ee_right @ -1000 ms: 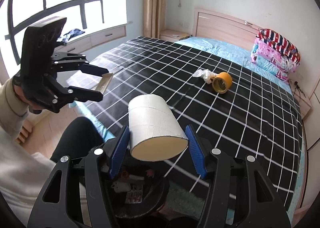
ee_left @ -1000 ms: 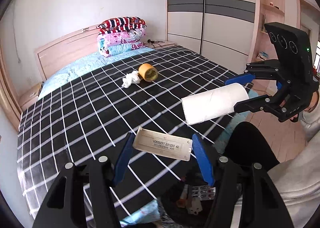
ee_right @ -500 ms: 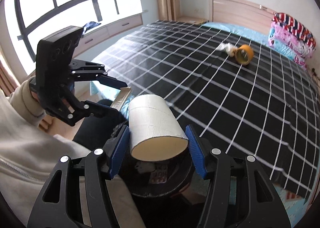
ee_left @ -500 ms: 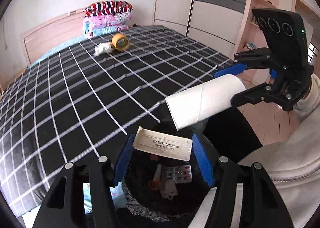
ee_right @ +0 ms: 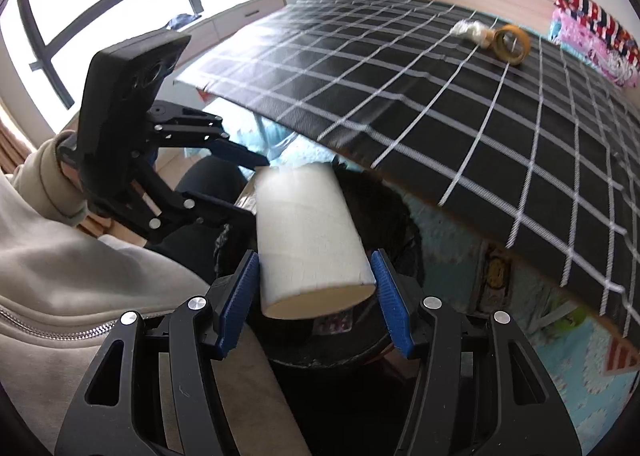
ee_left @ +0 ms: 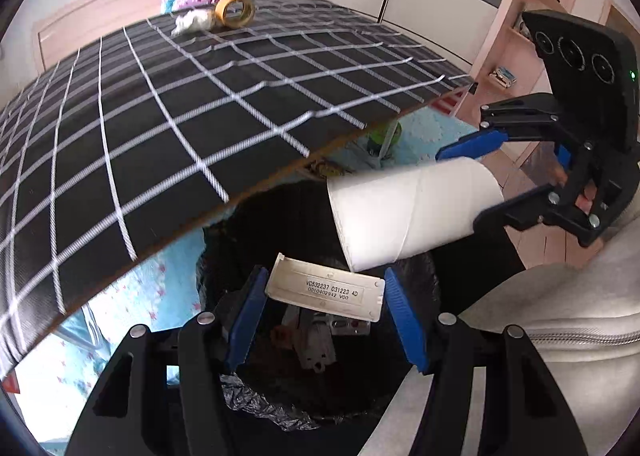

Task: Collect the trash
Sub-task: 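Open both grippers to drop the card and tube into the bag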

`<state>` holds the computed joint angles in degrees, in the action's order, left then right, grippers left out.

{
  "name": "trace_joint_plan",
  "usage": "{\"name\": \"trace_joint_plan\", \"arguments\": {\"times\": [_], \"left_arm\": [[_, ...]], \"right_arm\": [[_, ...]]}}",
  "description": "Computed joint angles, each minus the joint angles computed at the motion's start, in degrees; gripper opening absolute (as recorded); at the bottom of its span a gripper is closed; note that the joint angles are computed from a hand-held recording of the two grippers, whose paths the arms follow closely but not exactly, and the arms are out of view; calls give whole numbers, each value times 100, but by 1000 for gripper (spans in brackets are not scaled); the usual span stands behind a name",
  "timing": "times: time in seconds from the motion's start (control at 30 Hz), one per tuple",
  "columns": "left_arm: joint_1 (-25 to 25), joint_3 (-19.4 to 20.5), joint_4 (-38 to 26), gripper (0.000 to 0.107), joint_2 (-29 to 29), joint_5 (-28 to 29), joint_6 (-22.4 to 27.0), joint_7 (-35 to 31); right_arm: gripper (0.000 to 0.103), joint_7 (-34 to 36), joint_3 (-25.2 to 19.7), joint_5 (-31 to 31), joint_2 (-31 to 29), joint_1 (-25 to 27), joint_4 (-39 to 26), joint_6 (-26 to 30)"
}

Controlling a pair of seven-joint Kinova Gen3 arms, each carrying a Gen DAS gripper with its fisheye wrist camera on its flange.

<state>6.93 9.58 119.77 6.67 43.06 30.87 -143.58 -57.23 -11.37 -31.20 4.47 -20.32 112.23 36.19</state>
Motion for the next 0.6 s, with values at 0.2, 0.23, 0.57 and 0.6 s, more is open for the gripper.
{"name": "trace_joint_plan", "arguments": {"times": [0.2, 0.23, 0.57, 0.6], "left_arm": [[17, 18, -74, 58, 326, -271, 18, 324], [18, 32, -90, 58, 380, -337, 21, 391], [40, 230, -192, 58, 837, -1064, -124, 1177], [31, 254, -198, 58, 860, -1097, -131, 1205]], "right_arm": [[57, -243, -39, 132, 232, -61, 36, -68], [57, -348, -43, 216, 276, -90, 27, -89], [57, -1401, -177, 1060, 830, -348, -82, -407], [57, -1444, -194, 1089, 881, -355, -101, -424]]}}
